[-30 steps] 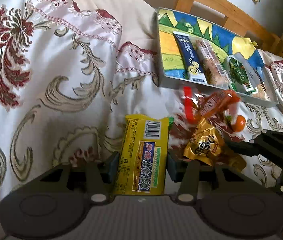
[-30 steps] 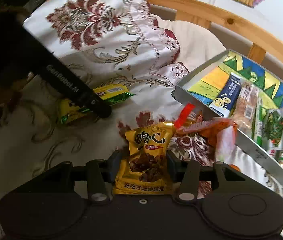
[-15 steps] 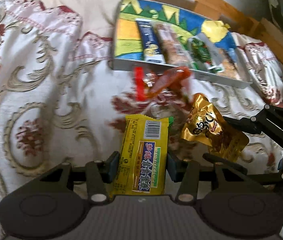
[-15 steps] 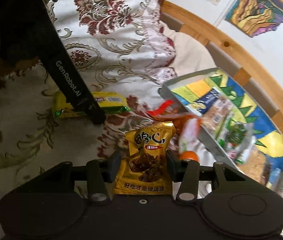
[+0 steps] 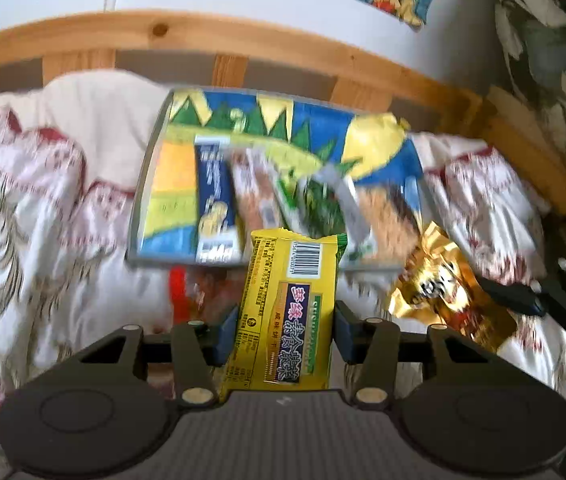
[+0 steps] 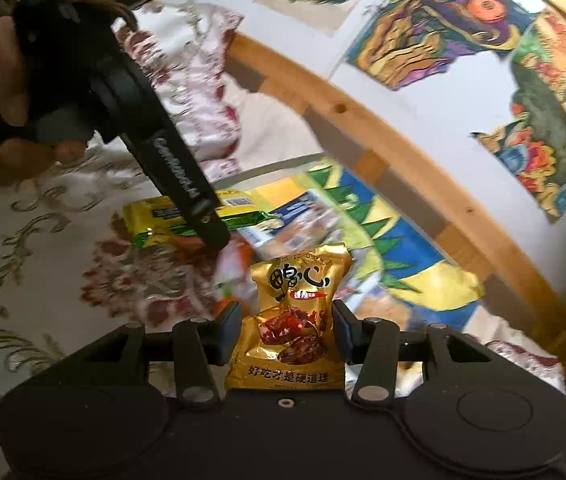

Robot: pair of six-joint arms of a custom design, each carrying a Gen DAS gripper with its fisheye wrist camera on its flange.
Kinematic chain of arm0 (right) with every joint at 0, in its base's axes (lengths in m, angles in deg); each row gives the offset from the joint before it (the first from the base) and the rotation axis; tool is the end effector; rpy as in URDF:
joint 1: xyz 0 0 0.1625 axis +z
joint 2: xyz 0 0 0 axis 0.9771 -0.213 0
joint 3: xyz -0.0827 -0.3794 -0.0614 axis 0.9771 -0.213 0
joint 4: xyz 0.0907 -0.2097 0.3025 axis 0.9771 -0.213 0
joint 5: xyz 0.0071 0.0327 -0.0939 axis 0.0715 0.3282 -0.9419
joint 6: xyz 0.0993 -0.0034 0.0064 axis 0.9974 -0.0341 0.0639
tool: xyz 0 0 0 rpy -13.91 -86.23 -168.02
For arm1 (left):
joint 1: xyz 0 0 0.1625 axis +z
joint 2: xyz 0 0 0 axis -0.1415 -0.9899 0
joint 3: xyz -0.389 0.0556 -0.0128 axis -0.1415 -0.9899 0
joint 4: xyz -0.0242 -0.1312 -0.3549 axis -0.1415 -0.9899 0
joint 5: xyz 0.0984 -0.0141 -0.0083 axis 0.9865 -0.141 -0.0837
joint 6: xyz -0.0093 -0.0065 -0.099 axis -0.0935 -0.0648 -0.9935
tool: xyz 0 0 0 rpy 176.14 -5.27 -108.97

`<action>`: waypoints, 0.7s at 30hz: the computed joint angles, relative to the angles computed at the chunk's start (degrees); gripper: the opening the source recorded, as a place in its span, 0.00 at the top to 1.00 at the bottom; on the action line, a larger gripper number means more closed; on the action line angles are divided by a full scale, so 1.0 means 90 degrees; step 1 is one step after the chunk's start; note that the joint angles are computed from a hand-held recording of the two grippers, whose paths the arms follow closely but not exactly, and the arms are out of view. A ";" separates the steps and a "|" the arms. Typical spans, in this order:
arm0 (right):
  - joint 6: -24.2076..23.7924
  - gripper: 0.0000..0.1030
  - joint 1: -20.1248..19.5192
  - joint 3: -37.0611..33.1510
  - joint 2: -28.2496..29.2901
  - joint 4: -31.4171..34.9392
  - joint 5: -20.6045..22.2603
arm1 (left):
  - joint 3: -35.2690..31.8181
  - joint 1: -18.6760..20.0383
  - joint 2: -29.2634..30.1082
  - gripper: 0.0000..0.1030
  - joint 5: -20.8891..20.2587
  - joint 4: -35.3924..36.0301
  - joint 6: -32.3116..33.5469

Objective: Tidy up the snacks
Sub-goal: 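Carry the wafer bar into the tray with the left tool while the right tool lowers the gold packet in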

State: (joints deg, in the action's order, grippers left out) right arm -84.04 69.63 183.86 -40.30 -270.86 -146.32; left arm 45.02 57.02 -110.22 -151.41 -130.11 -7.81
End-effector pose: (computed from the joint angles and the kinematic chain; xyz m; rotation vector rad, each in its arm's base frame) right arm 0.4204 -0.2204 0.0069 0.9874 -1.7834 0.8064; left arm -0.0830 -0.3598 0.3406 0.9559 2.6149 -0.6595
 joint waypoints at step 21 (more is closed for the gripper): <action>-0.2403 0.52 -0.1567 -0.1847 0.0789 -0.3483 0.0700 | -0.1259 0.0760 0.3101 0.48 0.0513 -0.3391 0.1004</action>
